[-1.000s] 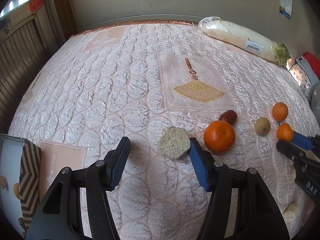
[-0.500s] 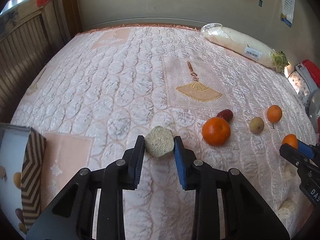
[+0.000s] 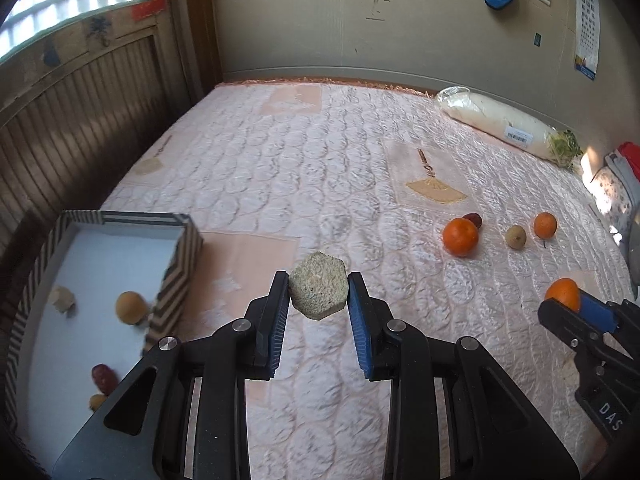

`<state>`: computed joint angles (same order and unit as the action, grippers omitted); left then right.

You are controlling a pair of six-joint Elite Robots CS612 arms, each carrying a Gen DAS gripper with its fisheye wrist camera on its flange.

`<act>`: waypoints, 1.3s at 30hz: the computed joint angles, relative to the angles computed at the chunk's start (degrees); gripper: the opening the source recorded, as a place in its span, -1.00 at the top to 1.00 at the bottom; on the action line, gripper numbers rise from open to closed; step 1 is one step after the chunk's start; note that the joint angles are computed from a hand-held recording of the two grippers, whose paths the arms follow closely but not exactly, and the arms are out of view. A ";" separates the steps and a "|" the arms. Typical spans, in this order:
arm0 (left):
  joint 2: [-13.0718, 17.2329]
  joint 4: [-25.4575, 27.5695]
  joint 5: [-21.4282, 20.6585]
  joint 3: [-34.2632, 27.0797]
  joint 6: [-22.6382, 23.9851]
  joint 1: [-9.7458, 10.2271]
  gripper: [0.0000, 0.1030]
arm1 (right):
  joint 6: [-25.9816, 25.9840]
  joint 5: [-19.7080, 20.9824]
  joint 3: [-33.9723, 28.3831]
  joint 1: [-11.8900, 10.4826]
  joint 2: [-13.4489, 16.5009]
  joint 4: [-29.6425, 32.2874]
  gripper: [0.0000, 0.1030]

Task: Organize fruits
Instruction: 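Carry the cake and orange into the white tray and open both tools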

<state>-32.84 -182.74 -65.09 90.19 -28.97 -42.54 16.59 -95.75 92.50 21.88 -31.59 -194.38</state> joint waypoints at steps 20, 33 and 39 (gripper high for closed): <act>-4.25 -6.18 7.46 9.62 -4.25 1.41 0.45 | -6.68 3.65 -6.49 4.78 1.66 2.73 0.42; -6.04 -5.59 11.49 14.30 -10.16 3.45 0.45 | -12.28 7.61 -13.92 7.65 4.13 7.24 0.42; -6.52 -4.74 11.89 15.99 -13.07 4.73 0.45 | -14.14 9.36 -17.62 8.65 5.55 10.00 0.42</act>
